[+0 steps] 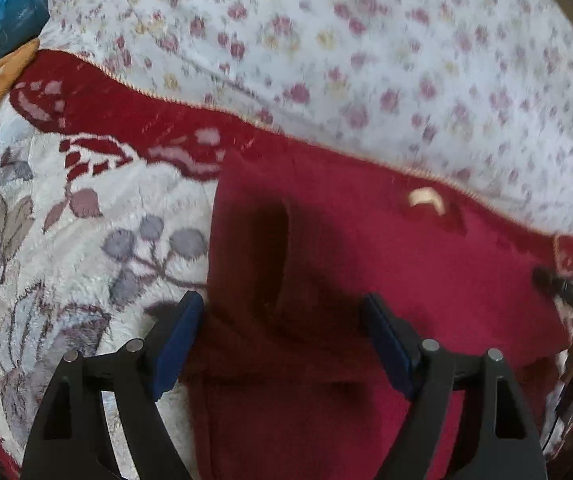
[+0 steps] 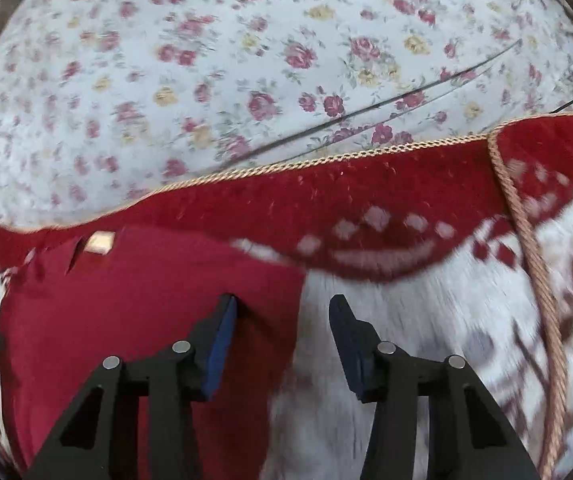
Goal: Fold small clothes
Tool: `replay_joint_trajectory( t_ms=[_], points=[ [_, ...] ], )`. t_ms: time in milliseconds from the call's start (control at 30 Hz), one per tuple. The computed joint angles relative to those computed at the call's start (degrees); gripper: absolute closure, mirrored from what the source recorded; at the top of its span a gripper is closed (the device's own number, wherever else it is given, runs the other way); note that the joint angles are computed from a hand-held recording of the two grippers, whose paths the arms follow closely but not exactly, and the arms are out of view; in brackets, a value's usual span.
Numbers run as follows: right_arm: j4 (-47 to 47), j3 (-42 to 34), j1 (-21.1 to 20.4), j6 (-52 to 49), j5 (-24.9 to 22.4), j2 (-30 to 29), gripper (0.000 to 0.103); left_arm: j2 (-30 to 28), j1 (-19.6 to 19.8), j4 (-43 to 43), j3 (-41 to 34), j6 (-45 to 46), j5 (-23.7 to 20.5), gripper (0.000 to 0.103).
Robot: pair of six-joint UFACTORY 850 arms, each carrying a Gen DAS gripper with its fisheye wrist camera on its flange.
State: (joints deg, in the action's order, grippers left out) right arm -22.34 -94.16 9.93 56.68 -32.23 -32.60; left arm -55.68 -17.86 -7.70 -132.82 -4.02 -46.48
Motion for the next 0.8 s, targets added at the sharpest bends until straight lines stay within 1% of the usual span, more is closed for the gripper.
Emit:
replay_joint_trajectory(
  t_ms=[100, 133, 200, 233, 300, 333, 367, 400, 433, 467, 500, 533, 567, 600, 667, 733, 800],
  points=[
    [-0.29, -0.56, -2.01, 3.77, -0.45, -1.20, 0.055, -1.46, 0.27, -0.65, -2.18, -0.30, -1.61, 0.023],
    [1.00, 0.59, -3.00, 4.57, 0.61, -0.49, 0.055, -1.63, 0.43, -1.21, -2.50, -0.24, -1.88, 0.023],
    [5.43, 5.08, -4.30, 3.81, 5.61, 3.04, 0.055, -1.60, 0.68, -2.04, -2.51, -0.19, -2.13, 0.023],
    [5.51, 7.45, -4.05, 2.73, 7.72, 5.30, 0.055, -1.34, 0.73, -2.23, -2.10, -0.06, -1.91, 0.023],
    [6.37, 9.24, -3.10, -0.58, 8.18, 7.55, 0.050, -1.20, 0.57, -1.92, -1.95, -0.27, -1.63, 0.023],
    [9.21, 10.95, -2.44, -4.00, 9.79, 9.22, 0.044, -1.11, 0.48, -1.74, -1.87, -0.40, -1.50, 0.023],
    [12.14, 11.51, -2.01, -7.10, 10.60, 9.78, 0.040, -0.85, 0.38, -1.50, -1.44, -0.45, -1.18, 0.023],
    [16.43, 11.70, -1.30, -11.66, 10.60, 10.08, 0.040, -0.55, 0.26, -1.18, -0.94, -0.47, -0.85, 0.023],
    [18.32, 11.40, -0.24, -14.63, 9.35, 9.86, 0.040, -0.33, 0.19, -0.87, -0.51, -0.48, -0.53, 0.023],
    [17.81, 11.16, 0.56, -15.20, 7.98, 9.59, 0.040, -0.10, 0.15, -0.64, -0.05, -0.55, -0.26, 0.023],
    [14.90, 10.52, 1.50, -13.93, 5.61, 8.99, 0.040, 0.09, 0.19, -0.71, 0.34, -0.52, -0.07, 0.023],
    [9.59, 9.56, 2.64, -10.93, 1.90, 8.04, 0.040, 0.42, 0.24, -0.81, 0.94, -0.47, 0.20, 0.023],
    [4.63, 10.04, 3.60, -7.62, -0.74, 7.88, 0.040, 0.68, 0.30, -0.92, 1.41, -0.43, 0.38, 0.023],
    [2.07, 10.89, 3.93, -4.96, -0.98, 8.21, 0.039, 0.96, 0.40, -1.19, 1.90, -0.39, 0.54, 0.023],
    [2.42, 12.42, 3.69, -1.78, -0.81, 9.87, 0.038, 1.90, 0.66, -2.03, 3.36, -0.21, 1.01, 0.023],
    [-2.15, 13.58, 4.55, 3.28, -0.11, 11.66, 0.038, 2.97, 0.76, -2.40, 4.87, -0.10, 1.95, 0.023],
    [-7.33, 13.92, 6.21, 6.23, 0.27, 12.70, 0.036, 4.57, 0.68, -1.96, 7.01, -0.01, 4.05, 0.023]
  ],
)
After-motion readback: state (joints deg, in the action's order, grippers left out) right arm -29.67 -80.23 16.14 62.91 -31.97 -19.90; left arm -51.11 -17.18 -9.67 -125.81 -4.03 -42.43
